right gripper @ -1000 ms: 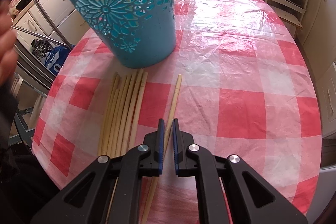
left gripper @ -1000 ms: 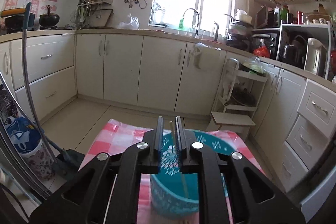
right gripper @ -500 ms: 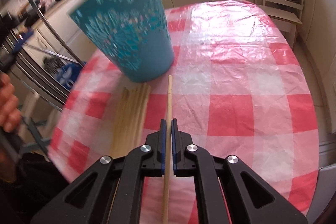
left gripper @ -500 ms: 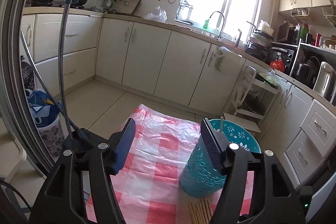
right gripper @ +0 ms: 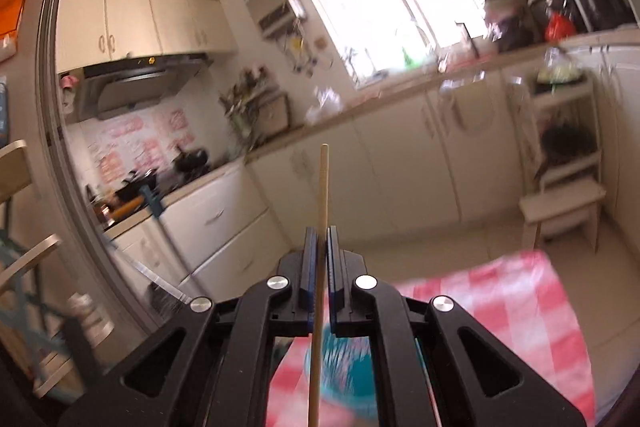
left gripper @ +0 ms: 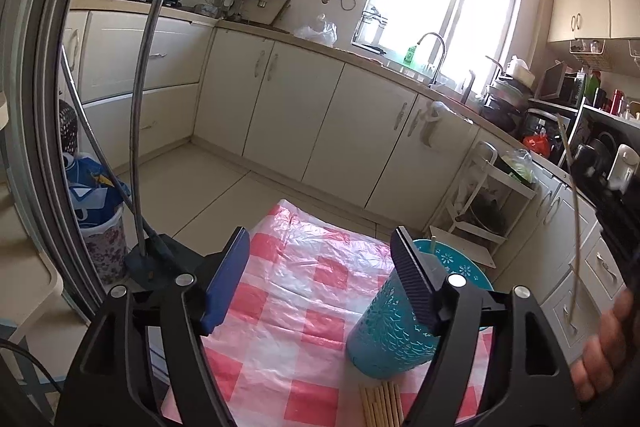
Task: Organize utensils
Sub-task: 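Lift the stick over the teal basket and open the right tool, then withdraw the right tool while the left tool moves back to the sticks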
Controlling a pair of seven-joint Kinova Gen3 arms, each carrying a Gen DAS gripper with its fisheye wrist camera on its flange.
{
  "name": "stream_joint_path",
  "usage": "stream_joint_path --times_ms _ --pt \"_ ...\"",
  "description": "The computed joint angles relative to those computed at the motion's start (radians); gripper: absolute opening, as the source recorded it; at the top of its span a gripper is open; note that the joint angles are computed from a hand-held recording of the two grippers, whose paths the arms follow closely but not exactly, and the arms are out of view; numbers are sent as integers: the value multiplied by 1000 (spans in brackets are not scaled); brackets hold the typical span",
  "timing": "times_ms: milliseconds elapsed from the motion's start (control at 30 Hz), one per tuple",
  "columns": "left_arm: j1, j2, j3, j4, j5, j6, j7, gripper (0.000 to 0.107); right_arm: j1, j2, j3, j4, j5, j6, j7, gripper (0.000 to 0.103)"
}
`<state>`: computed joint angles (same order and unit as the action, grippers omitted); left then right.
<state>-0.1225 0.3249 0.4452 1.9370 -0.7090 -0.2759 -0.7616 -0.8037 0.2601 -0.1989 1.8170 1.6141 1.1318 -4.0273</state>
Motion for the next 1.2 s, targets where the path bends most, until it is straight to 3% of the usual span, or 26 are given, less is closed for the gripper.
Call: stream_joint_path --times_ms 100,233,367,500,567,733,800,833,900,967,1100,1200 --pt "15 1 -8 -2 8 5 -12 70 19 84 37 -77 -2 56 -3 6" --pt "-9 12 25 -13 -8 28 -3 70 119 148 -25 -121 -36 36 7 6" --pt "-50 20 78 -20 -18 55 3 71 94 174 12 -101 -73 -19 0 6" --pt "-58 17 89 -16 4 61 -20 72 86 153 -10 -75 -68 -40 7 6" --pt "-50 14 83 -12 19 60 -39 72 32 117 10 -63 -40 -11 30 7" --pt "-32 8 76 -4 54 73 -92 73 -105 33 24 -69 6 151 135 22" --pt "-21 2 67 3 70 74 -122 73 -197 4 47 -69 -31 233 191 34" --pt "-21 2 67 5 74 75 -133 74 -225 -3 39 -71 -71 273 214 34" --pt "-13 -2 60 13 84 77 -162 74 -226 -4 -34 -57 -153 308 228 34" --pt "5 -5 42 22 103 79 -195 75 -180 30 -127 -20 -234 277 184 34" --pt "28 -2 34 36 133 103 -267 75 -7 134 -309 28 -396 115 102 33" --pt "58 9 27 36 158 151 -332 78 89 183 -349 57 -470 -7 81 29"
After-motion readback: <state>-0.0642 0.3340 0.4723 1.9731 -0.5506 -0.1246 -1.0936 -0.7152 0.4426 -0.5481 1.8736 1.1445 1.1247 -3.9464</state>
